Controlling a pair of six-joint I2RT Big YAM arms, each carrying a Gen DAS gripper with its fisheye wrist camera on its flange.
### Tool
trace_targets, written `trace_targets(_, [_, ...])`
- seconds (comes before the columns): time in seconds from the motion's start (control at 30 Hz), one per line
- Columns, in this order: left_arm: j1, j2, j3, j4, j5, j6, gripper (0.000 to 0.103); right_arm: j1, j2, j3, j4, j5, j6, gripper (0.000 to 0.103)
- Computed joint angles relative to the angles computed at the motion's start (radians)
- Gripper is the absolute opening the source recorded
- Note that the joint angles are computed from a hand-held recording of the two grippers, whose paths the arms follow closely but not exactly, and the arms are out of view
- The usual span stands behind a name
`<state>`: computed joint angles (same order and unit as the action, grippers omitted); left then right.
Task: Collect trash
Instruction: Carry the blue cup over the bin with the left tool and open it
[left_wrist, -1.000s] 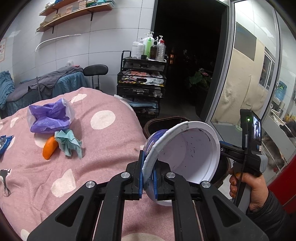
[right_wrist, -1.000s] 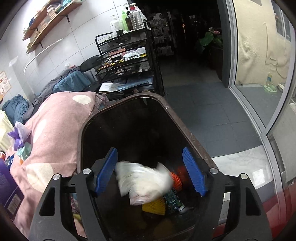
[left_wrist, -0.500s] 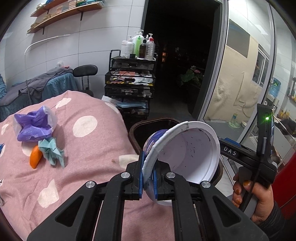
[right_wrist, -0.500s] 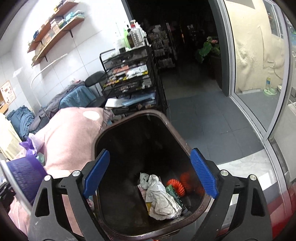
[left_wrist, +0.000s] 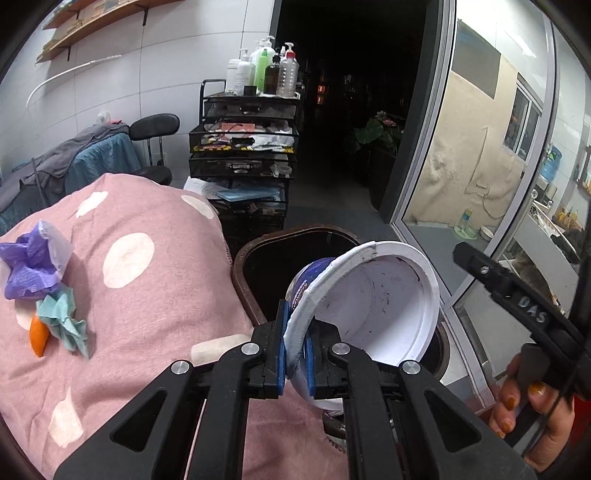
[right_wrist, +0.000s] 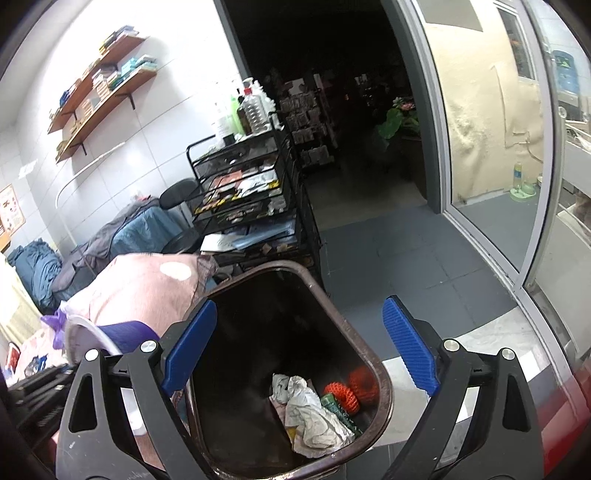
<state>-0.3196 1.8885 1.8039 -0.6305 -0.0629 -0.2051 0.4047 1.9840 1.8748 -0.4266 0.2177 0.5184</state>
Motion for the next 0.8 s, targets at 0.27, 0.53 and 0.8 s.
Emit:
trace_targets(0.27, [-0.010,0.096,0.137,-0.103,0.008,0.025,0.008,-0.016,-0.017,-0.021,0.007,0.028,0.049,0.092])
trace_targets(0.53, [-0.018,0.178,0.253,-0.190,0.021,0.037,0.008,-0.028,-0.023,-0.028,0.008,0.042,0.075,0.093])
trace_targets(0.8, [-0.027,0.256,0.374,-0.291,0.022,0.076,0.011,-0.033,-0.024,-0.028,0.006,0.035,0.084,0.093])
